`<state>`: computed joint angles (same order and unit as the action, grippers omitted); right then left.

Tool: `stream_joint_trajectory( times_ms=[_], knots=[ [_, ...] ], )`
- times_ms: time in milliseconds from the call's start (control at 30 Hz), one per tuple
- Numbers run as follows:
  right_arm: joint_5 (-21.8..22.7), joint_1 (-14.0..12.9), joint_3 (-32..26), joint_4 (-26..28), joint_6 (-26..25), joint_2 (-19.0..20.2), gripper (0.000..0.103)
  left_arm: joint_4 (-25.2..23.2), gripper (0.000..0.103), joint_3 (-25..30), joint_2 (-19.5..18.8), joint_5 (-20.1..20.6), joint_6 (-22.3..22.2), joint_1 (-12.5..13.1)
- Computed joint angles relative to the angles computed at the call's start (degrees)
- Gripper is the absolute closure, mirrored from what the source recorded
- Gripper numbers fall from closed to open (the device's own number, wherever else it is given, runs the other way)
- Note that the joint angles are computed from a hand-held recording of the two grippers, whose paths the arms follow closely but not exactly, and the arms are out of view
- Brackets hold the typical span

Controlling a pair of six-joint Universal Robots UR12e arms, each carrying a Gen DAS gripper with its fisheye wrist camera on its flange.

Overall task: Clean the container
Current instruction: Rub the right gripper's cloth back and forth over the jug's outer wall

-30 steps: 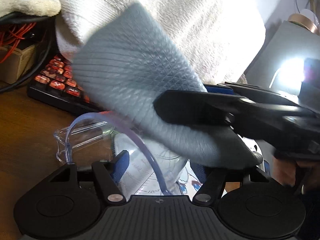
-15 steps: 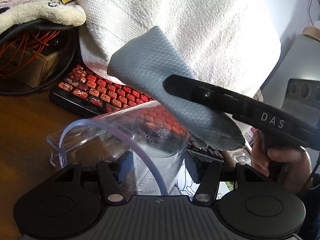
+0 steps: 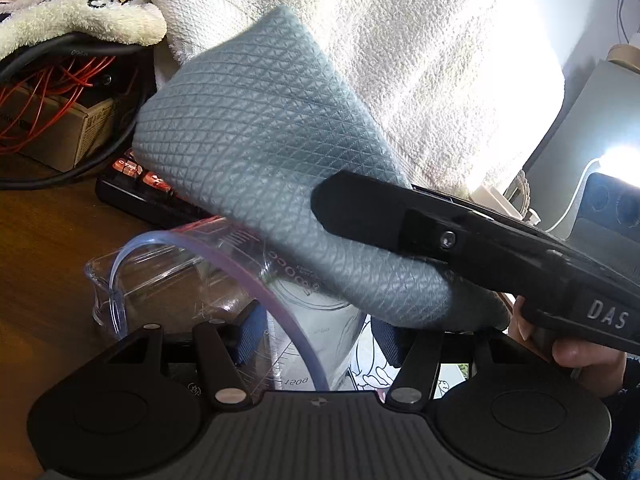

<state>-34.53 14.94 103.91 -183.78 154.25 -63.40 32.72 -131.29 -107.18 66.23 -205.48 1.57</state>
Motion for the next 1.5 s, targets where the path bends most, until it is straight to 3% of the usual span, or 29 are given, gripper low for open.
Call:
stream_joint_trajectory(
  times_ms=[367,500,600,767,867,1100,1267,1500],
  knots=[
    [-7.4,-0.1,0.3,-9.8,9.0,1.1,0.083,0.2,0.045,0.0,-0.1,-0.5,-0.2,0.2],
    [-4.9,-0.3,-0.2,-8.9,11.2,1.5,0.083,0.4,0.045,-0.2,-0.1,-0.6,-0.2,0.3],
    [-0.3,-0.4,-0.4,-5.6,8.7,1.5,0.083,0.5,0.045,-0.2,-0.2,-0.5,-0.2,0.3],
    [2.6,-0.2,-0.2,-2.8,4.3,1.3,0.083,0.7,0.044,-0.3,-0.2,-0.7,-0.2,0.4],
    [2.8,-0.4,-0.4,-3.0,4.7,1.5,0.083,0.6,0.044,-0.3,-0.2,-0.8,-0.1,0.4],
    [-5.7,-0.1,-0.1,-10.6,10.6,1.8,0.083,0.5,0.043,-0.2,-0.1,-0.7,-0.2,0.3],
    [-5.0,-0.1,-0.3,-11.2,12.5,2.2,0.083,0.5,0.043,-0.1,-0.2,-0.7,-0.2,0.3],
    [3.8,-0.4,-0.7,-4.5,5.6,2.1,0.083,0.5,0.043,0.0,-0.2,-0.6,-0.3,0.1]
  ],
)
